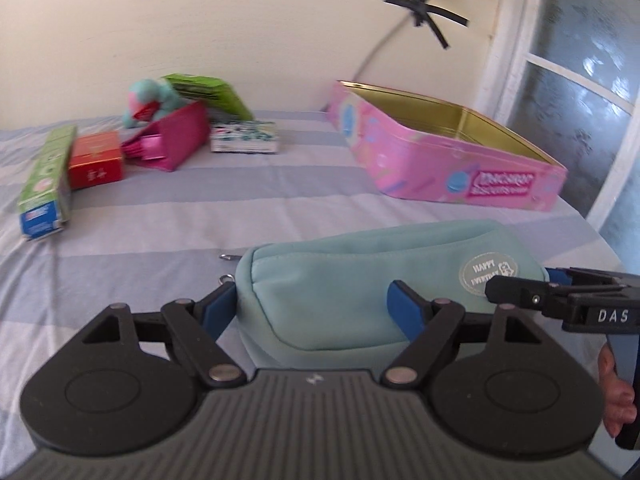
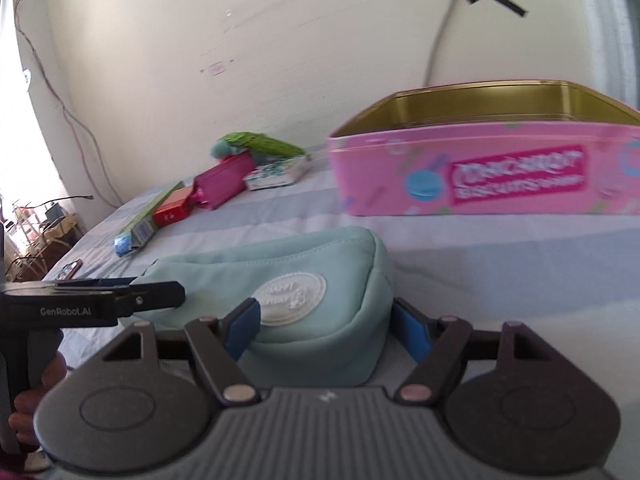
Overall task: Organize objects
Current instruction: 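Grasp the pale blue pencil case with the right gripper, then lift the pencil case into the pink tin and open the right gripper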
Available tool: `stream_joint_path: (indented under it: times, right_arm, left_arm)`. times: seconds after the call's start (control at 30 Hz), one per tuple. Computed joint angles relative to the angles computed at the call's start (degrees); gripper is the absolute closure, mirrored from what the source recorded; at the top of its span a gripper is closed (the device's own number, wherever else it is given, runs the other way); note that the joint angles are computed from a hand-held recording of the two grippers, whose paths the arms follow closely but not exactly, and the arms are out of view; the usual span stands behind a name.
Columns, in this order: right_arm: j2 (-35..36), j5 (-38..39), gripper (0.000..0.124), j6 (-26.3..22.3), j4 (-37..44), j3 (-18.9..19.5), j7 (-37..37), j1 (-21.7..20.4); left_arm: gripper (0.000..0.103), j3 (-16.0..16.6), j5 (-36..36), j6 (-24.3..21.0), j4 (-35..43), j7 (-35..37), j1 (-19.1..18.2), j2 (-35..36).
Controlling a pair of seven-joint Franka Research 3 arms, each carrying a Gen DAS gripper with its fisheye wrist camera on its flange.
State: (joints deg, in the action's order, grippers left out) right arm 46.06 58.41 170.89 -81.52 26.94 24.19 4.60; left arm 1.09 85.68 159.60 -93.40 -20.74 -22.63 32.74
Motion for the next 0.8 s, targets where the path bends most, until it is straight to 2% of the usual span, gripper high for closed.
stream_joint_path:
  times: [0.13, 0.23, 0.4, 0.63, 0.8]
  right_arm:
    - [0.2, 3.6, 0.050, -0.2, -0.7, 2.7, -3.6, -3.0]
    - [0.5, 4.9, 0.046, 0.6, -0.2, 2.8, -5.8, -2.5]
    - [1.2, 6.7, 0.041, 1.7, 0.4, 3.6, -9.4, -2.4]
    - [1.1, 9.0, 0.039, 1.5, 0.6, 3.0, -11.8, -1.9]
    - [0.8, 11.8, 0.043, 2.5, 0.2, 4.1, -15.1, -2.5]
  left_arm:
    - [0.017, 0.0, -1.1, 0.8, 0.7, 1.1, 0.4, 0.6]
    - [0.011, 0.2, -2.1, 2.1, 0.8, 1.6, 0.9, 0.8]
    - [0.011, 1.1, -3.0, 4.7, 0.9, 0.0, 1.2, 1.1]
    - [0.012, 1.7, -3.1, 4.8, 2.3, 1.1, 0.3, 2.2]
    - [0.012, 2.5, -2.6, 5.8, 2.0, -0.4, -0.1, 1.3]
